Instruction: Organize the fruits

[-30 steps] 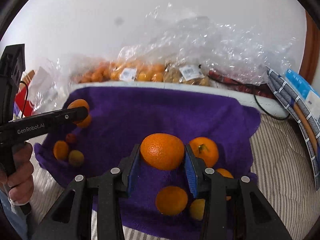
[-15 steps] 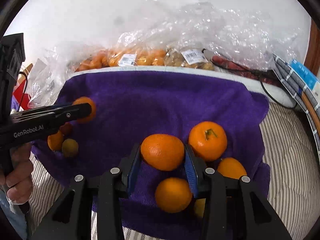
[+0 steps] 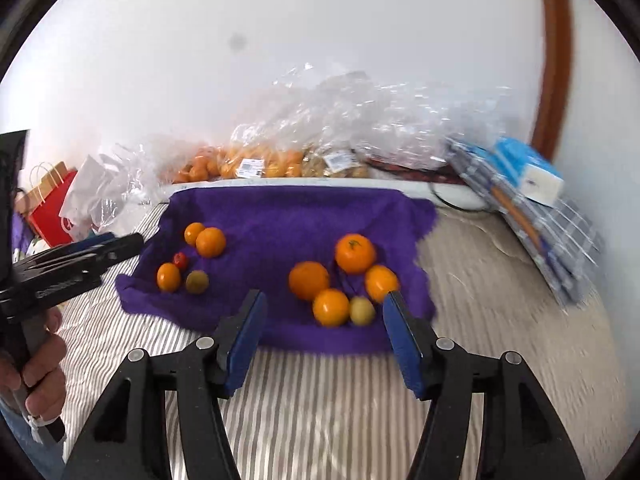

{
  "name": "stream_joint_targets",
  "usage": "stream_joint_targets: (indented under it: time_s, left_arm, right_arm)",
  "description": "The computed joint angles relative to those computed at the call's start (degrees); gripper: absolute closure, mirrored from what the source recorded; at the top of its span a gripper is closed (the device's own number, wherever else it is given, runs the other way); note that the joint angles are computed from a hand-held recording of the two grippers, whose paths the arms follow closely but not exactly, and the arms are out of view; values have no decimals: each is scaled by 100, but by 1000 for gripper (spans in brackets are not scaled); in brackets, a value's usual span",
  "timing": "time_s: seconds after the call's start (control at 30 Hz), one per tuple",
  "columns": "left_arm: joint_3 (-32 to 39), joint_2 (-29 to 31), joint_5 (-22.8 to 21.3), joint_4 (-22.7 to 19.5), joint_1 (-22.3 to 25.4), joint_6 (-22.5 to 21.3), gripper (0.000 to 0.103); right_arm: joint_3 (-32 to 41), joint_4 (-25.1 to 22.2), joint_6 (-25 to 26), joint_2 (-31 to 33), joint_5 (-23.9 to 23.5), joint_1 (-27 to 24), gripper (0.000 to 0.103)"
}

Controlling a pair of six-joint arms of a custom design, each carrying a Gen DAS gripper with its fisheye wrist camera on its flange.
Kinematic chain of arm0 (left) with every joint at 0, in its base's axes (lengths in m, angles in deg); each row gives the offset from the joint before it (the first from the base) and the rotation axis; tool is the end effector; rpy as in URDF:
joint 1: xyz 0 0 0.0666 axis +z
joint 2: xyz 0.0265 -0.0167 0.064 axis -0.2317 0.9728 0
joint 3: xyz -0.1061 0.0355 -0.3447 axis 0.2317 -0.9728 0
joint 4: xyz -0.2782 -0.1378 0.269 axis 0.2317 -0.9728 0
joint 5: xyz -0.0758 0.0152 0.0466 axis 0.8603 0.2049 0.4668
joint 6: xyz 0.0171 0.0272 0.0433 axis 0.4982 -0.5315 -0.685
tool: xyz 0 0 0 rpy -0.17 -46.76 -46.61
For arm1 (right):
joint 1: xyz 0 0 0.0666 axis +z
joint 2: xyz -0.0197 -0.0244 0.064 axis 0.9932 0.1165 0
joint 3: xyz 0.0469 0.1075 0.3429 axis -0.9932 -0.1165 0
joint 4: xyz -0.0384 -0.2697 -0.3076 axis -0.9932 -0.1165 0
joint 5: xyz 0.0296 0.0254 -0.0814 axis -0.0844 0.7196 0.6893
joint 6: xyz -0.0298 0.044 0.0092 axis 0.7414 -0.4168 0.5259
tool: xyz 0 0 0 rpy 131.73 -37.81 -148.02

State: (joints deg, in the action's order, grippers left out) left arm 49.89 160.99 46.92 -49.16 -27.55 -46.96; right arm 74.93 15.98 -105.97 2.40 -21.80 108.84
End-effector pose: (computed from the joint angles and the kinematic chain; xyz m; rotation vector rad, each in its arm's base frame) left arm 0.4252 -0.1127 0.5990 0.2935 2.3044 -0.3072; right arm 0.3515 0.1528 0.5604 0.1943 2.2806 0.0193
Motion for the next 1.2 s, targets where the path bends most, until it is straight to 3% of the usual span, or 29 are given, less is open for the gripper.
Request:
stream_joint_targets:
  time_s: [0.07, 0.17, 0.3, 0.43, 0.67, 0.87, 1.2]
  left_arm:
    - [-142, -269, -4, -14, -2, 42, 27]
    - [-410, -727, -113, -19, -44, 35, 21]
    - [-650, -1182, -557, -66, -249, 74, 21]
    - [-765, -1469, -639, -158, -408, 80, 18]
    - [-945, -1790, -926, -212, -767, 174, 16]
    - [-996, -1887, -1142, -225, -969, 240, 16]
    - [-964, -1936, -1089, -232, -930, 238, 16]
  right_arm:
    - [-47, -270, -211, -207, 237, 183, 43]
    - [-121, -631, -559, -493, 735, 516, 39]
    - [-259, -988, -1026, -877, 1453, 1036, 25]
    - [-372, -1203, -1425, -1184, 1805, 1368, 13]
    - [-330, -1838, -2058, -1324, 2384, 1883, 10]
    - [-358, -2101, -2362, -1393, 2542, 2101, 9]
    - [-361, -2200, -2553, -1400, 2602, 2209, 9]
